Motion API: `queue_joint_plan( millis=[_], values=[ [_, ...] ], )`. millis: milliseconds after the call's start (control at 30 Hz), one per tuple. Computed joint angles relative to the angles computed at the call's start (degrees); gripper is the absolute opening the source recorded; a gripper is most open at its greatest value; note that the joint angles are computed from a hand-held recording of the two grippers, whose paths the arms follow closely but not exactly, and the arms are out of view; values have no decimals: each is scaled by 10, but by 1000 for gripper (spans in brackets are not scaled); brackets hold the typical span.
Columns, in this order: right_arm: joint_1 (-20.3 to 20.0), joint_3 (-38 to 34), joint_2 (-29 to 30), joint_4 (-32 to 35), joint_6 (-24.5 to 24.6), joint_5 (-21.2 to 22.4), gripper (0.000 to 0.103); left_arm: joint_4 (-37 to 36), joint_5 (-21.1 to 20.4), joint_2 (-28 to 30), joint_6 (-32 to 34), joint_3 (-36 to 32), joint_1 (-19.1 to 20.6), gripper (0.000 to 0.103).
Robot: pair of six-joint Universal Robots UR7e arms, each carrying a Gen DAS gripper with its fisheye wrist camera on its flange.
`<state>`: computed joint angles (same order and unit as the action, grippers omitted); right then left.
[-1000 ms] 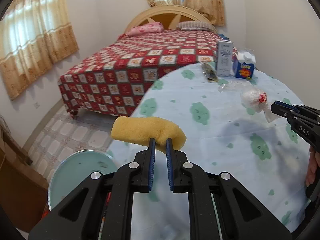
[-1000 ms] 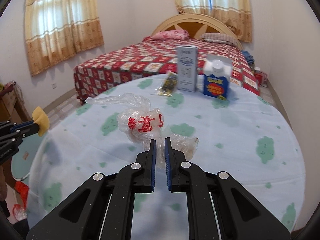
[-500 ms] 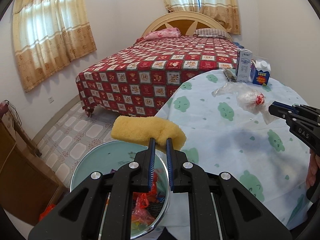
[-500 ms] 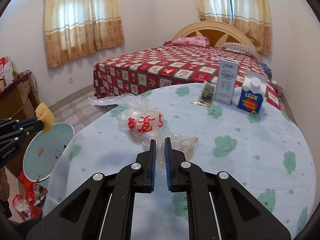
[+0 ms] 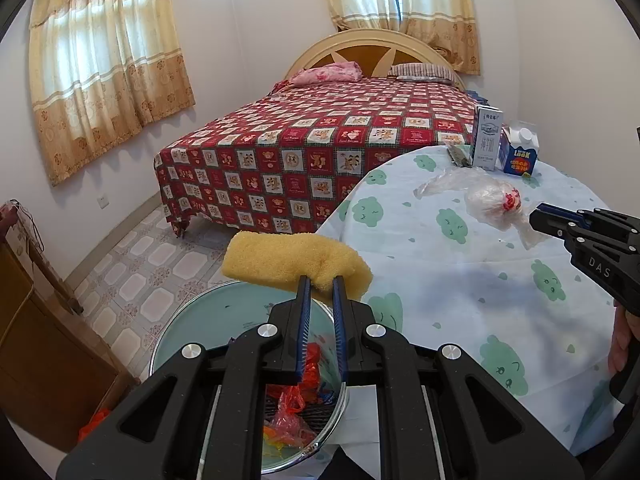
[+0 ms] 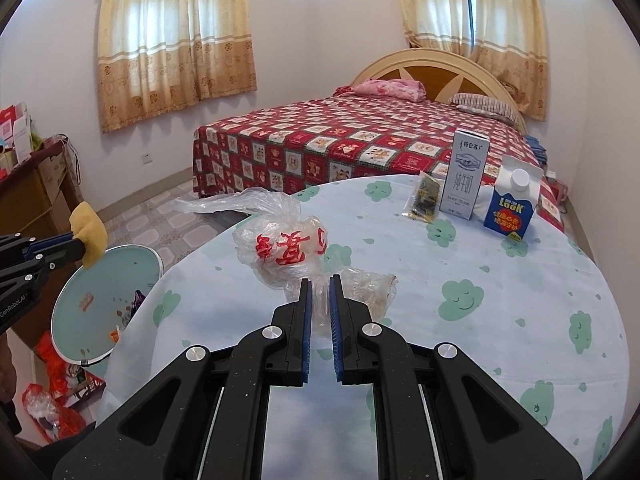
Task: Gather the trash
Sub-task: 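Carry the yellow sponge and clear bag over the teal bin with both grippers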
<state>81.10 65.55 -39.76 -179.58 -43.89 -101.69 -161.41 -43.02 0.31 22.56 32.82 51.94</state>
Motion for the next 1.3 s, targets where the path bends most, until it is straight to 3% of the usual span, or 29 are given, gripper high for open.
queue_joint_plan(
  millis=[1300],
  values=[
    [30,-18,32,24,-43,12,10,-84,40,-71,10,118,16,11]
  ],
)
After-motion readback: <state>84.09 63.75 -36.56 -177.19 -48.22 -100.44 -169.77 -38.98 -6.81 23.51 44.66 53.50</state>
